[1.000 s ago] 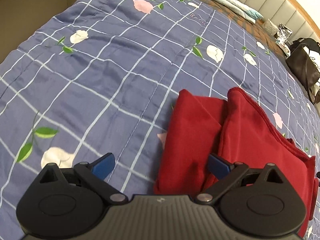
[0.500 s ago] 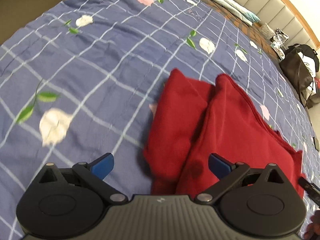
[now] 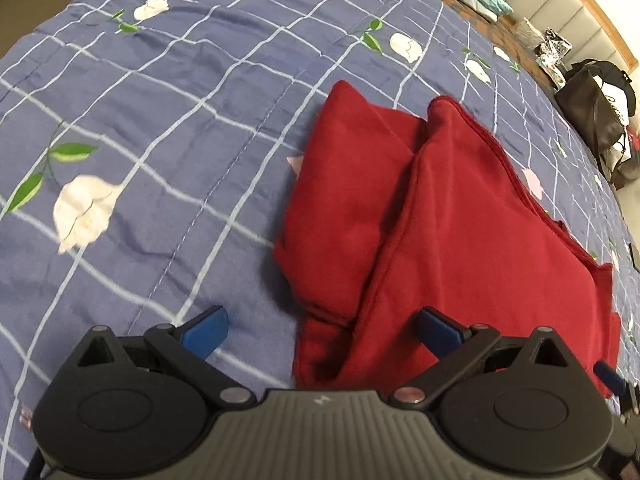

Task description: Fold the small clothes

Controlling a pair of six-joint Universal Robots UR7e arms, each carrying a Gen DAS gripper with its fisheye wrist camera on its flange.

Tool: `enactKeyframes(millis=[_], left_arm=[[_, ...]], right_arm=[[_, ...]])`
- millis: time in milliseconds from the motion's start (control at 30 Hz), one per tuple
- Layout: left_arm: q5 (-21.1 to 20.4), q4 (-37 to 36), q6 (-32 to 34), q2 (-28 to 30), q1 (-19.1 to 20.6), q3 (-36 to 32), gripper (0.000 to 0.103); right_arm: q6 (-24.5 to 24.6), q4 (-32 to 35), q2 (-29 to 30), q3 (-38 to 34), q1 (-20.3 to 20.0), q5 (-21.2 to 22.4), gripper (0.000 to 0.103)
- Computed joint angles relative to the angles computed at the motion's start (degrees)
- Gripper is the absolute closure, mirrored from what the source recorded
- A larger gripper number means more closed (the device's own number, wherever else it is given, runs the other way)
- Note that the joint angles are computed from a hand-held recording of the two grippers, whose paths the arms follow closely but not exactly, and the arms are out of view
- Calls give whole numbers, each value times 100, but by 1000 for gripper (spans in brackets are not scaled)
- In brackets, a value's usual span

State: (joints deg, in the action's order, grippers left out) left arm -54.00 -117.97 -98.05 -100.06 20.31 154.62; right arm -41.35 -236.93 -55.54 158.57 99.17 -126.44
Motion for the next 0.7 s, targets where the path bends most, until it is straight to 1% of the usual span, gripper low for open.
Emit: enactKeyframes(millis=[33,100,167,233,367,533,700], left_arm=[[60,-71,95,54,66,-10,0],[136,-214,242,125,184,-18,0],[224,-307,354,208,290,-45,0],[258,-459,618,276,433,-81,0],[147,-575,1065,428,794,-268,1],[61,-386,1085,632,899,-490,1],[41,-339,1073,789,969,-600,1]], right_arm=[[-68,-90,109,17,2,-24,1],[-137,-66,167,40,-28,-67,1],[-95,36,147,65,-73,-103,1],[-2,189,70,84,-98,-112,1],[109,510,-63,69,-132,-148,1],[49,405,5,91,-199,-121,1],[-66,97,165,136,-265,-48,1]])
